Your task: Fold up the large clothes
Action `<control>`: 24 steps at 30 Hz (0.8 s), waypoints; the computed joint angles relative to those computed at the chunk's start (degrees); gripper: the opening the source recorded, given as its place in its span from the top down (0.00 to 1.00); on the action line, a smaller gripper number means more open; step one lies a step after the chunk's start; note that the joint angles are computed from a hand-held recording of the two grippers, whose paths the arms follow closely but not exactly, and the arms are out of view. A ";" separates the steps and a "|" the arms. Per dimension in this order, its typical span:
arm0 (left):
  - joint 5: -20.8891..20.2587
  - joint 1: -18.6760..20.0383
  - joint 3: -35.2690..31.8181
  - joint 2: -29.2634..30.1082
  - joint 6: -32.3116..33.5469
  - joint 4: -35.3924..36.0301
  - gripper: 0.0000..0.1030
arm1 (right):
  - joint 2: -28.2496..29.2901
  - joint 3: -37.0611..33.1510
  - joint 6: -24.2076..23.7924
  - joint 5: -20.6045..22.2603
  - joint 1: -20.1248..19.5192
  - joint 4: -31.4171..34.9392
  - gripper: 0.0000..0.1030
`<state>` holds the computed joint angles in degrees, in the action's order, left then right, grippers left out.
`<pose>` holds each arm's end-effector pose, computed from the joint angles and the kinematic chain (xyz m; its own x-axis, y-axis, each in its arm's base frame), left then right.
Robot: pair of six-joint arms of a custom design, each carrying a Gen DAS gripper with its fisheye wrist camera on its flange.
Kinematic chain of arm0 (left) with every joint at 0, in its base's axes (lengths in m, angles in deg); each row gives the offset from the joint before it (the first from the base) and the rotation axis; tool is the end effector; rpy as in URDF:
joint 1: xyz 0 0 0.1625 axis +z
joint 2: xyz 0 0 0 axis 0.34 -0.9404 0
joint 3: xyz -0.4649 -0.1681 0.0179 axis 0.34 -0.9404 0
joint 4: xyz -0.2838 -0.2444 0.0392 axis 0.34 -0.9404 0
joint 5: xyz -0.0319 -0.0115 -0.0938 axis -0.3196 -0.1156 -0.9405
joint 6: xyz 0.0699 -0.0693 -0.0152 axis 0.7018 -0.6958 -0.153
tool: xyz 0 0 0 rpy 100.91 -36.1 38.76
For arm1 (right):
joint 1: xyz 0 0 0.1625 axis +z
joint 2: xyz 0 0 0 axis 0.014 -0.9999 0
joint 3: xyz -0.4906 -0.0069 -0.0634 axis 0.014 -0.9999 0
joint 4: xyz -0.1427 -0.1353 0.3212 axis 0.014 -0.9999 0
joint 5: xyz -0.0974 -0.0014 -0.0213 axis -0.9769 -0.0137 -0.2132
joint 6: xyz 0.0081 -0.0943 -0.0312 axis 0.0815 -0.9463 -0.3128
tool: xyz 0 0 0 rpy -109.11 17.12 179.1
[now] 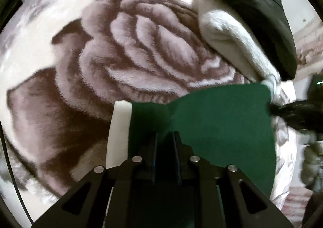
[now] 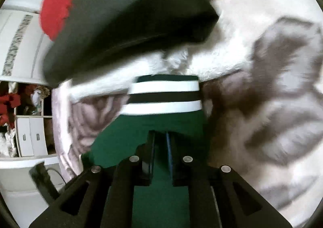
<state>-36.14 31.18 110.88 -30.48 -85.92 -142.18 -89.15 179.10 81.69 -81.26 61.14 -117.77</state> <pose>-0.2380 -0.5788 -0.0121 -0.8796 0.1199 -0.4604 0.1911 0.9753 -0.1111 -0.1394 -0.5085 0.4399 -0.8717 0.4553 0.1810 0.4048 0.8774 -0.2576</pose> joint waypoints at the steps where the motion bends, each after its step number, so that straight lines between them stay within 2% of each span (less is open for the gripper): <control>1: -0.13 0.27 -0.26 0.19 0.37 -0.29 0.86 | 0.93 0.26 0.66 0.51 -0.68 -0.89 0.89; 5: -1.39 0.58 -0.30 -0.38 0.04 -0.68 0.86 | -1.23 2.01 0.24 -1.75 1.45 -2.79 0.86; 8: -2.61 -0.80 1.45 -3.98 -1.48 1.64 0.86 | -6.61 5.23 -0.24 -1.78 2.66 -0.76 0.56; 9: -3.85 -1.38 3.14 -5.84 -1.31 1.07 0.85 | -8.90 6.42 -1.03 -1.05 2.43 0.65 0.51; 11: -5.56 -2.36 7.12 -9.63 -1.97 -0.54 0.74 | -14.42 9.67 -1.60 0.38 1.56 4.16 0.45; 13: -8.15 -2.83 12.74 -14.11 -4.45 -3.54 0.30 | -19.73 12.81 -1.59 2.24 -0.93 8.33 0.43; 15: -11.29 -2.42 18.03 -17.49 -8.06 -6.18 0.28 | -24.12 16.41 -1.61 2.64 -3.72 11.35 0.41; 17: -14.63 -1.28 21.53 -18.31 -10.74 -7.04 0.28 | -28.90 19.95 -3.58 3.23 -8.07 14.20 0.41; 19: -15.69 -0.83 24.04 -17.52 -11.60 -8.76 0.28 | -32.43 24.50 -4.72 3.58 -12.03 14.90 0.41; 20: -16.90 -0.59 25.58 -16.33 -10.55 -11.64 0.30 | -33.70 26.76 -4.97 3.92 -13.52 14.41 0.41; 21: -17.18 -0.94 27.12 -15.62 -9.57 -15.09 0.69 | -34.55 29.29 -4.47 3.60 -14.49 12.93 0.41; 22: -18.25 -1.17 28.12 -14.96 -8.35 -18.68 0.82 | -35.93 31.73 -3.76 3.22 -15.36 11.40 0.41; 24: -16.45 -2.82 28.43 -15.94 -7.07 -20.18 0.92 | -38.41 35.10 -2.53 2.88 -15.60 8.21 0.41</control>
